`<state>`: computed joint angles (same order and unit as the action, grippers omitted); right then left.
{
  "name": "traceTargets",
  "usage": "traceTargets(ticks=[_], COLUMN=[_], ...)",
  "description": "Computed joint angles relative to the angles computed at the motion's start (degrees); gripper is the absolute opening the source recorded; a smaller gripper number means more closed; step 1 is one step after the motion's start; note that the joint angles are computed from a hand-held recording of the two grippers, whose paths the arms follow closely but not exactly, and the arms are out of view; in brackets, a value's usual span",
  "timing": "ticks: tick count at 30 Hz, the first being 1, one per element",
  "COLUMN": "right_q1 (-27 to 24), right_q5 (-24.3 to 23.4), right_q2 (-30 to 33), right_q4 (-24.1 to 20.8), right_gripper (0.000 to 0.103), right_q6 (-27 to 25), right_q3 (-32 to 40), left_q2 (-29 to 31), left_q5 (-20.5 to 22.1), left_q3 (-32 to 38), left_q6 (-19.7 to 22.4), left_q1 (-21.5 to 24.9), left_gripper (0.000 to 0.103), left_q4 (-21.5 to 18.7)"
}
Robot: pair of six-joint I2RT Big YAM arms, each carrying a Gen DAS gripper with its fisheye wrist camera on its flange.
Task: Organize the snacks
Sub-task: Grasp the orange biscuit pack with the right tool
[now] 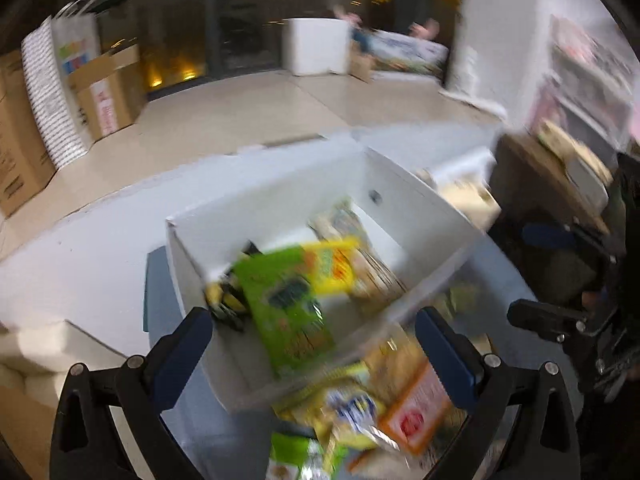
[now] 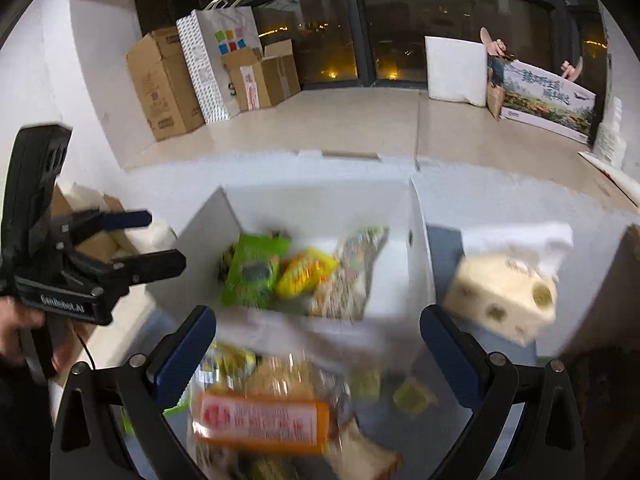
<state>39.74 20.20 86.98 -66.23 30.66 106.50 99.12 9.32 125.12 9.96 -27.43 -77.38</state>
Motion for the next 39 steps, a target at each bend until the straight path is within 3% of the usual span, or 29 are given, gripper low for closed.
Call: traceTargets(ticks=[4,10,14,17,24,31,35,39], right_q1=[3.77,10.30,13.34,13.77,12.00,7.71,5.46,3.75], right_q5=[2.39,5.83,7.14,6.23,5.07,2.00,-0.99,-5.23], right_q2=[-6.21,-14.16,-15.87,-15.56,-10.70,-3.84,0.10,3.35], right_q4=[0.24,2.30,2.94,3.70,1.98,0.92,-0.87,-1.47], right_gripper=[0.103,0.103,0.103,0.103,0.103,0.103,0.103,0.103], right_q6=[3.17,12.38,17.25,17.19,0.21,-22.33,-36.02,-44.94], right_q3=[-8.55,-20.38,-24.47,-25.28,-21.46,-15.96,-12.59,-9.65], left_q2=[-6.18,-12.72,-16.09,-18.32,-22.53,-27.16,-29.40,-31.03], left_q5=[1.46,3.34,5.58,6.38,6.06,5.66,5.59,4.86], left_q3=[-9.16,-20.26,-26.04,-29.21,-34.56,-39.87,-42.18,-44.51], left_q6=[0.36,-3.07,-5.57,-5.65,-4.47,-4.59,-5.10,-5.24], left_q1=[-1.11,-1.70,-1.47,-1.10,1.06,4.72,6.51,7.68], left_gripper=[0.103,0.103,0.103,0.103,0.103,0.103,0.103,0.103], left_q4=[2.53,6.54,8.76,9.53,9.83,9.60,9.36,8.76])
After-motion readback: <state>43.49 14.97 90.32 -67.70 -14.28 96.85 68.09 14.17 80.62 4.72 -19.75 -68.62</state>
